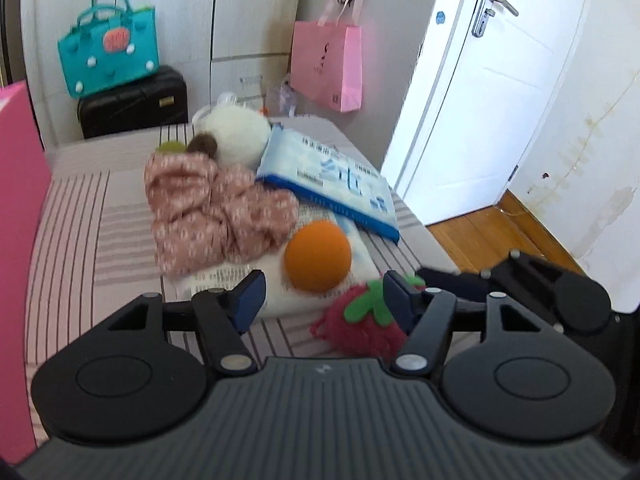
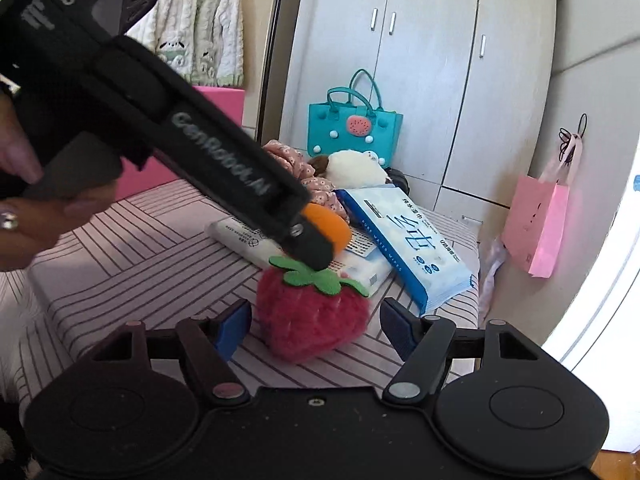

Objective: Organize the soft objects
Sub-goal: 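Grasp the orange ball with the left gripper while the right gripper grasps the red strawberry plush, then carry the orange ball and strawberry plush with both grippers over the pink box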

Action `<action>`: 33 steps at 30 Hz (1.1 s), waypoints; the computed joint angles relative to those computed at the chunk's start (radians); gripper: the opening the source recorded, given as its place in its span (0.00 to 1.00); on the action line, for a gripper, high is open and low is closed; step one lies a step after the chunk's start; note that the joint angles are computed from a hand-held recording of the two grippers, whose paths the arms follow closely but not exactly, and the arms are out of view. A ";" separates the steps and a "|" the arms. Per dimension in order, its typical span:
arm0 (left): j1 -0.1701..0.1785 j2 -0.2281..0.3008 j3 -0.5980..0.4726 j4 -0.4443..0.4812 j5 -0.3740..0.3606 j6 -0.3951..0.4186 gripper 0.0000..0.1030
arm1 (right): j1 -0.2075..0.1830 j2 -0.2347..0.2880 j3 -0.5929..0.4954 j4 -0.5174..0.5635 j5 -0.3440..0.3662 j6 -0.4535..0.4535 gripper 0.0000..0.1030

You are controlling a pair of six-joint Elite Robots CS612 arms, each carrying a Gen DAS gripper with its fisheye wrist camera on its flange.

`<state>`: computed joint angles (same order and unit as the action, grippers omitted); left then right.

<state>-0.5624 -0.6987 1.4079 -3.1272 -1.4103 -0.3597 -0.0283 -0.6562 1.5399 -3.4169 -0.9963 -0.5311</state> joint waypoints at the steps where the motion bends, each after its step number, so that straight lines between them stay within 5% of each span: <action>1: -0.002 0.003 -0.004 0.001 0.010 0.006 0.62 | -0.001 0.002 0.000 -0.006 0.000 0.002 0.60; 7: 0.002 0.020 -0.036 0.031 0.016 -0.061 0.62 | -0.020 0.004 0.005 -0.037 0.013 0.094 0.52; 14: -0.004 0.041 -0.055 -0.017 0.050 -0.064 0.62 | -0.048 0.001 -0.019 0.073 0.083 0.218 0.53; 17: -0.010 0.047 -0.064 -0.006 0.083 -0.057 0.62 | -0.047 0.001 -0.018 0.075 0.084 0.219 0.53; 23: -0.011 0.049 -0.057 -0.017 0.099 -0.069 0.36 | -0.045 0.001 -0.021 0.089 0.084 0.212 0.53; 33: 0.004 0.041 -0.032 -0.056 0.033 -0.132 0.35 | -0.036 -0.028 -0.025 0.212 0.036 0.202 0.52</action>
<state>-0.5587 -0.6576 1.3757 -3.1828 -1.3777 -0.4919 -0.0639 -0.6846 1.5148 -3.2048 -0.9603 -0.3295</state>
